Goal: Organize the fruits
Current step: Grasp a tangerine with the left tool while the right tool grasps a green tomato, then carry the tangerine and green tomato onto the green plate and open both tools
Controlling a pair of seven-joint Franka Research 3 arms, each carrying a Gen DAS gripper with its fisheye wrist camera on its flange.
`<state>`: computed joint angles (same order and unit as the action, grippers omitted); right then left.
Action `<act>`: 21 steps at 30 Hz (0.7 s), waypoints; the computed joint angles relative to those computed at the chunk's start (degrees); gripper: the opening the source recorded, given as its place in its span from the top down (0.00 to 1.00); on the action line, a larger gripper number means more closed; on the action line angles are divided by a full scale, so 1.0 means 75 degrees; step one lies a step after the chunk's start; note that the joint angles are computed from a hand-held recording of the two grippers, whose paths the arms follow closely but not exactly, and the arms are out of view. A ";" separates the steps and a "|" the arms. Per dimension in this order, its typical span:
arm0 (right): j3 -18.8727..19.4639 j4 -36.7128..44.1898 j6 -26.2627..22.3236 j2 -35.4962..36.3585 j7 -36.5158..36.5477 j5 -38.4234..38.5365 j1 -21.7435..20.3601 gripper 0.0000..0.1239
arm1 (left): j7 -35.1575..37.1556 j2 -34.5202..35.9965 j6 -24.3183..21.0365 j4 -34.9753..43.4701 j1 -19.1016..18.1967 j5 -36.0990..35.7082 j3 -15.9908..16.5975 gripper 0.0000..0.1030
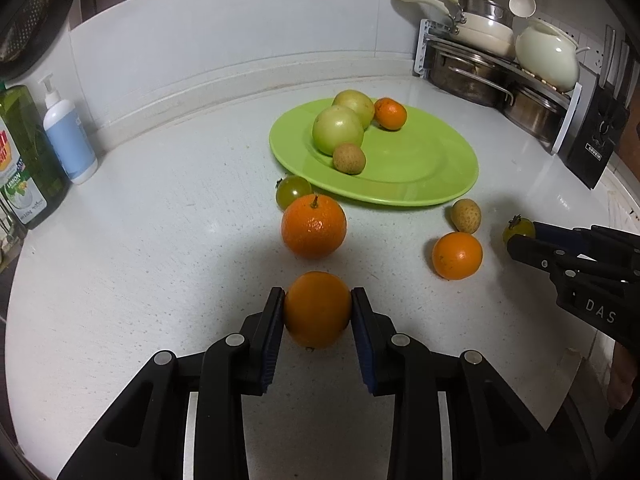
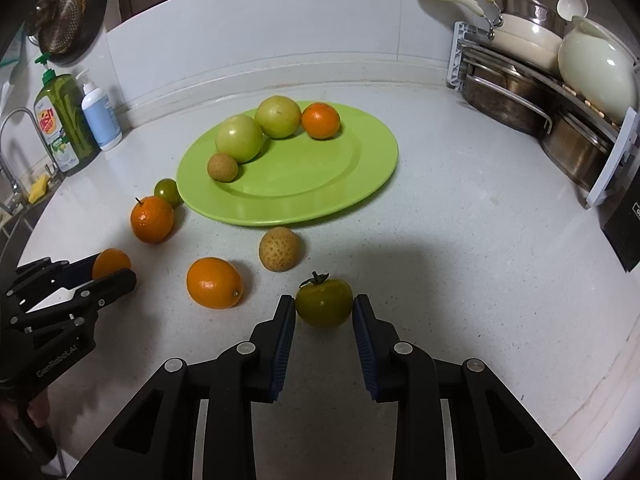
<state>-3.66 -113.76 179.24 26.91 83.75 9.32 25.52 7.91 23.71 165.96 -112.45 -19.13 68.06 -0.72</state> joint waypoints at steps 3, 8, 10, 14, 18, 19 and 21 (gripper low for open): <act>0.0110 -0.0044 0.0069 -0.0052 -0.0075 0.0041 -0.0086 0.75 | -0.0101 -0.0121 0.0011 -0.0080 -0.0024 0.0127 0.0025 0.68; 0.0362 -0.0192 0.0265 -0.0203 -0.0278 0.0153 -0.0260 0.75 | -0.0405 -0.0385 -0.0006 -0.0218 -0.0022 0.0525 -0.0013 0.68; 0.0552 -0.0267 0.0339 -0.0283 -0.0411 0.0244 -0.0419 0.75 | -0.0570 -0.0505 -0.0018 -0.0275 -0.0003 0.0755 -0.0054 0.68; 0.0736 -0.0405 0.0506 -0.0450 -0.0627 0.0385 -0.0525 0.75 | -0.0847 -0.0747 -0.0099 -0.0369 0.0082 0.1163 -0.0204 0.68; 0.0875 -0.0511 0.0642 -0.0604 -0.0827 0.0498 -0.0610 0.75 | -0.1121 -0.1007 -0.0173 -0.0462 0.0203 0.1622 -0.0368 0.68; 0.0898 -0.0546 0.0681 -0.0652 -0.0866 0.0527 -0.0622 0.75 | -0.1150 -0.1073 -0.0108 -0.0494 0.0267 0.1646 -0.0427 0.68; 0.1036 -0.0611 0.0763 -0.0750 -0.0965 0.0594 -0.0732 0.75 | -0.1242 -0.1171 -0.0155 -0.0504 0.0317 0.1830 -0.0507 0.68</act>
